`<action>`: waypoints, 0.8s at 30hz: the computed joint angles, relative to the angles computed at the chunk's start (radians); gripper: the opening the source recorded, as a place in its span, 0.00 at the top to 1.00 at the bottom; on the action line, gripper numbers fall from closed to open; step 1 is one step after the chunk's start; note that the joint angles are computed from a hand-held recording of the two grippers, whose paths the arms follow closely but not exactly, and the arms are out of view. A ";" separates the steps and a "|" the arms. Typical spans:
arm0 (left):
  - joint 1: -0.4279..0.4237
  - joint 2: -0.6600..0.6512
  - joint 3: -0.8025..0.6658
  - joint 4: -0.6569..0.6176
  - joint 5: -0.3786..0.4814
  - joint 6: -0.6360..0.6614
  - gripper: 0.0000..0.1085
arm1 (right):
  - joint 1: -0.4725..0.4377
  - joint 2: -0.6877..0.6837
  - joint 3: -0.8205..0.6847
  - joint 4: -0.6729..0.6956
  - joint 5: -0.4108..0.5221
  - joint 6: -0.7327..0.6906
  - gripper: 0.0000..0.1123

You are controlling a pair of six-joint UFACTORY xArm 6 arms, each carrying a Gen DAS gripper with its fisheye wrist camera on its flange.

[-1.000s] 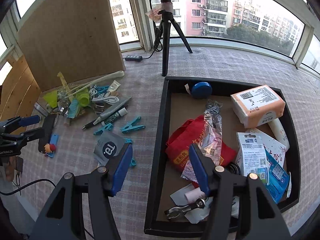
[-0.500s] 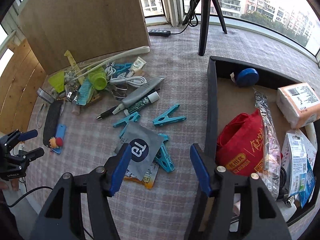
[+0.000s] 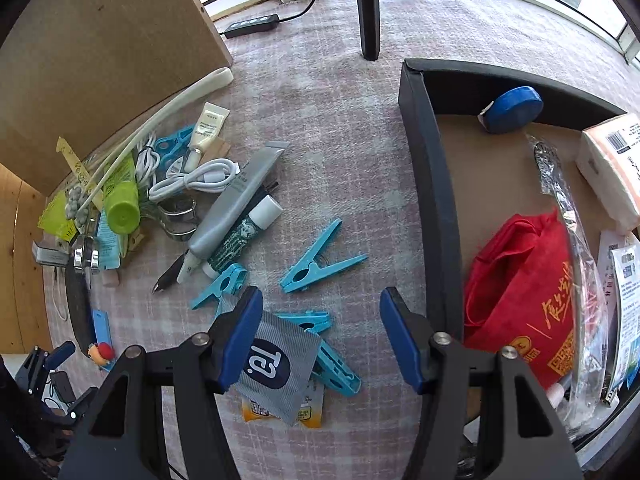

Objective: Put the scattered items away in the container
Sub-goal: 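Move the left gripper to the orange toy figure while the right gripper approaches the blue clothespin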

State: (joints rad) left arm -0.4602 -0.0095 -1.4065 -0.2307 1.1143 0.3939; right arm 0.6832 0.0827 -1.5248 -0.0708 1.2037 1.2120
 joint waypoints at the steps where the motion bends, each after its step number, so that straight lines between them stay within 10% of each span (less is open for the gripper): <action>1: -0.003 0.004 0.000 0.006 -0.001 0.006 0.36 | -0.004 0.001 0.003 0.008 -0.008 0.009 0.47; 13: 0.010 0.048 -0.020 -0.026 0.028 0.072 0.48 | -0.031 0.056 -0.040 0.062 0.001 0.069 0.48; 24: 0.014 0.057 -0.029 -0.035 0.040 0.097 0.57 | -0.011 0.170 -0.197 0.041 0.118 0.056 0.73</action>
